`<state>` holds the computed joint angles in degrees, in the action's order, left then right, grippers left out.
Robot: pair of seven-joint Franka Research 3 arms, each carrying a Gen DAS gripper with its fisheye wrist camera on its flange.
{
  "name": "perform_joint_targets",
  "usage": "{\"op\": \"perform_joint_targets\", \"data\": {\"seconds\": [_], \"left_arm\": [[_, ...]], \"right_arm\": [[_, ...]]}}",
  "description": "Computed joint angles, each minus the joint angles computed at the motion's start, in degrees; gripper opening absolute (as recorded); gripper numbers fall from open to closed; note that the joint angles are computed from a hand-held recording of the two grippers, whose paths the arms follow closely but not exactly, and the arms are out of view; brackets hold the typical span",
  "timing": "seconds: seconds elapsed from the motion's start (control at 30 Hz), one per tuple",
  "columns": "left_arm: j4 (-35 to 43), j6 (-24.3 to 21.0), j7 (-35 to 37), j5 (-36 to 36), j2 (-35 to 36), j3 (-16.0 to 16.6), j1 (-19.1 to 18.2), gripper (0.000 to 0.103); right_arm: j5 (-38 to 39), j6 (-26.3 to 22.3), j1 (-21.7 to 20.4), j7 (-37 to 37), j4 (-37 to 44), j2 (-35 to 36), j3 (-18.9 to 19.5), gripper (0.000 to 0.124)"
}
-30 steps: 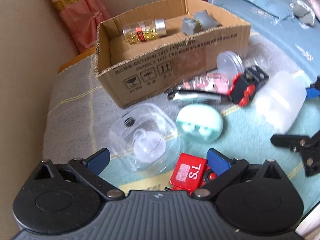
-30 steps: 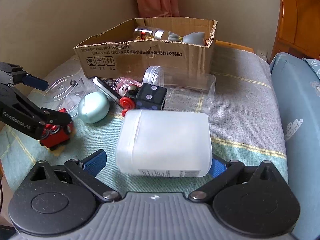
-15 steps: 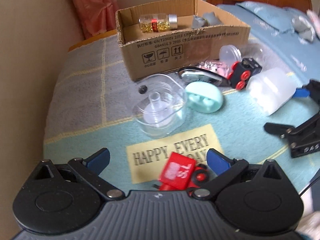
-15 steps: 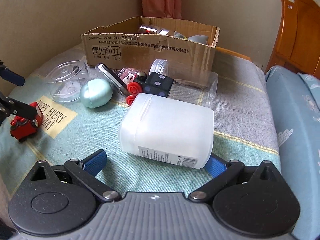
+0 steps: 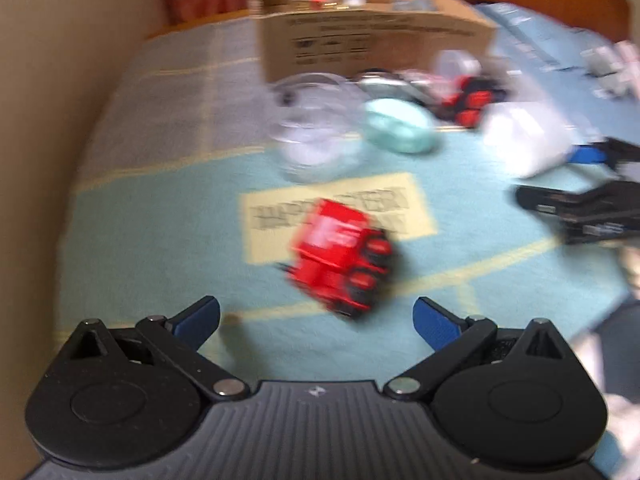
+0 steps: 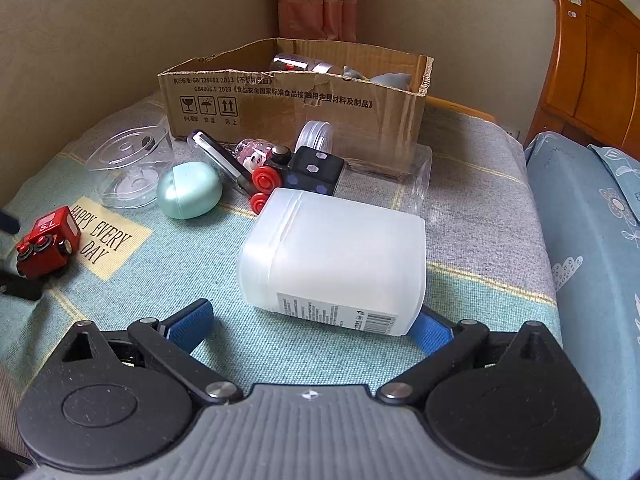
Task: Organize rigid objects
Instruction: 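Move the left tool to the red S.L train and the right tool to the white jug, then grasp the red S.L train with the left tool while the right tool grasps the white jug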
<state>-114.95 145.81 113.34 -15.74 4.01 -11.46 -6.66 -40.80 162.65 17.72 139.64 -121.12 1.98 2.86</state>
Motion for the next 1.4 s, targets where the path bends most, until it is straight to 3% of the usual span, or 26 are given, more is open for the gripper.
{"op": "perform_joint_targets", "data": {"seconds": [0.1, 0.37, 0.53, 0.8, 1.03, 1.17, 1.4], "left_arm": [[1.46, -3.56, 7.46, -10.4, 0.65, -0.75, 0.79, 0.102], [7.11, -2.77, 8.58, -15.48, 6.02, -2.8, 0.9, 0.102], [9.03, 1.81, 6.82, -10.16, 8.86, -3.68, -0.37, 0.102], [3.67, 10.03, 0.25, 2.29, 7.06, -3.36, -1.74, 0.102], [1.19, 13.69, 0.82, 0.64, 6.17, -4.82, -0.35, 0.102], [0.92, 14.58, 0.26, 0.85, 6.19, -5.04, -0.26, 0.102], [0.92, 14.48, 1.07, 0.25, 6.19, -5.37, 0.19, 0.102]], "right_arm": [[-0.74, -0.12, 0.08, 0.91, 0.17, 0.11, -0.08, 0.103], [-2.17, 1.32, -0.18, 1.71, -0.72, -0.29, -0.25, 0.103], [-2.71, 1.79, -0.45, 2.06, -1.0, -0.42, -0.12, 0.103], [2.37, -0.52, -0.41, -0.15, 1.22, 0.68, 0.11, 0.103], [10.02, -3.28, 0.77, -1.53, 6.82, 4.33, -1.44, 0.103], [8.11, -9.15, 2.33, 2.09, 9.48, 5.21, -2.75, 0.103], [6.88, -11.65, 1.95, -0.15, 8.09, 3.85, -2.0, 0.103]]}}
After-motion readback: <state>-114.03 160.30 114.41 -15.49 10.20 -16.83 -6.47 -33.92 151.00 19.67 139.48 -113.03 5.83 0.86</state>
